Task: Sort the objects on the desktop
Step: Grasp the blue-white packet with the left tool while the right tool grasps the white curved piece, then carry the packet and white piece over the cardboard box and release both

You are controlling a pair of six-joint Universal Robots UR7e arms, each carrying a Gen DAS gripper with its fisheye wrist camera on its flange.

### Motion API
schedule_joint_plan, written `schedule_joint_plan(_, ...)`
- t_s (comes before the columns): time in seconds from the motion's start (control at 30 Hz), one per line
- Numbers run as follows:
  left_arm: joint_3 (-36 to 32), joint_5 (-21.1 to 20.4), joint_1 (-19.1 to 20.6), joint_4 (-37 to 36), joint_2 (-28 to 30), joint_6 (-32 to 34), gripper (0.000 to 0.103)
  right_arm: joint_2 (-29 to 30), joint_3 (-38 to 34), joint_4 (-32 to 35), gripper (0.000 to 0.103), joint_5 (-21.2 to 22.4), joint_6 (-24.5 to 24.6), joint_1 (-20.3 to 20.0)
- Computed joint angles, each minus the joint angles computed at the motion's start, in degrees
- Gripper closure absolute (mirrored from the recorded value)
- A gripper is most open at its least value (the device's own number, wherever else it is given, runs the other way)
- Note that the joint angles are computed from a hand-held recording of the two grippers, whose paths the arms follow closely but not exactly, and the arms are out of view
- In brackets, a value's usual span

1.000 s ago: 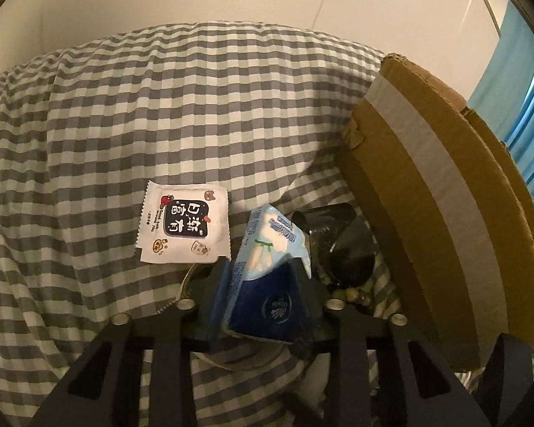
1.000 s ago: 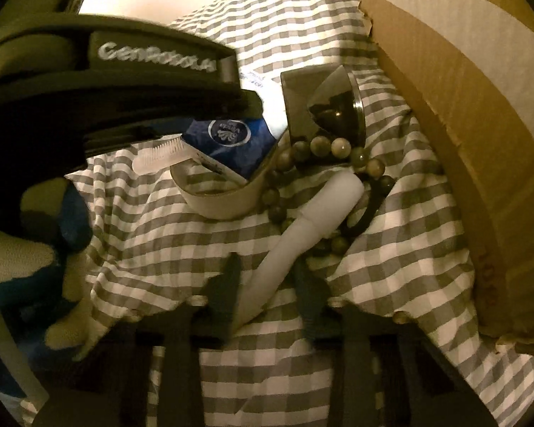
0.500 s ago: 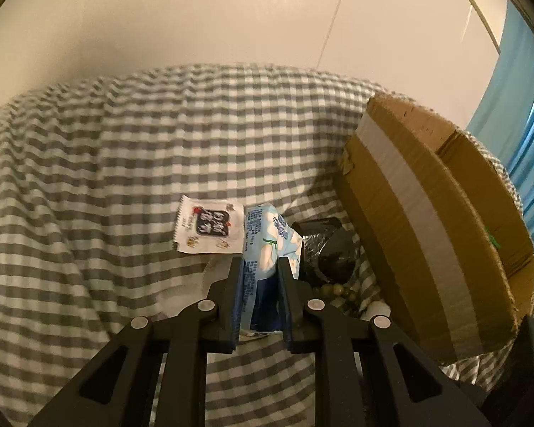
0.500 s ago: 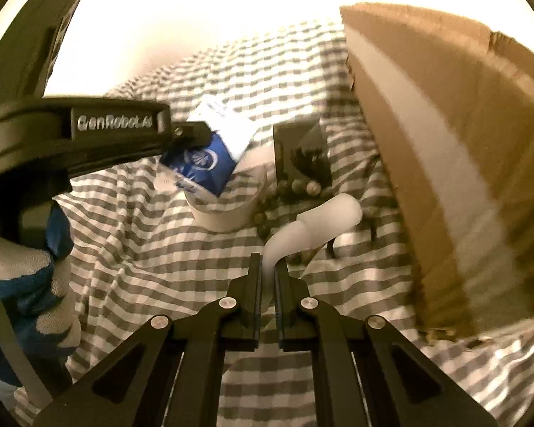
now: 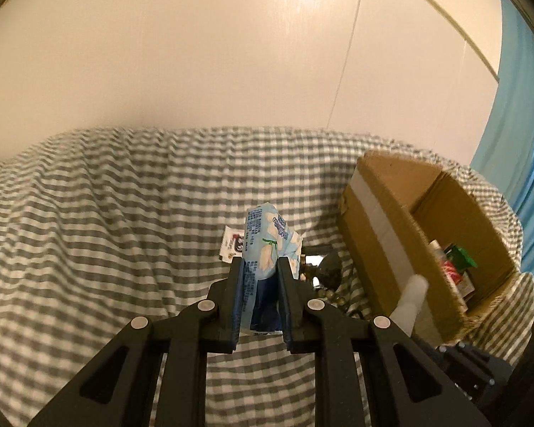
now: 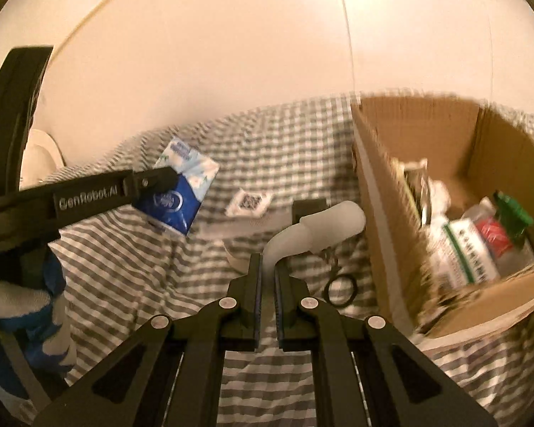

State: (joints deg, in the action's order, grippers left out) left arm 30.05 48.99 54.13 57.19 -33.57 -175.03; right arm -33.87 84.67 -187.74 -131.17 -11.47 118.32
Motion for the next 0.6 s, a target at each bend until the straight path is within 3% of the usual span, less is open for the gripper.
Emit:
schedule_joint_plan(0.3,17.15,-4.15,-4.75,-13.69,-11.92,2.02,0.086,-3.14,2.69,-9.17,0.098,0.42,-8.98,3.88)
schedule_joint_plan(0.6,22.46,-6.0,-9.37,-20.53,-16.59,5.14,0.086,-6.03,3.48,-14.71,0.098,0.25,-14.62,6.59)
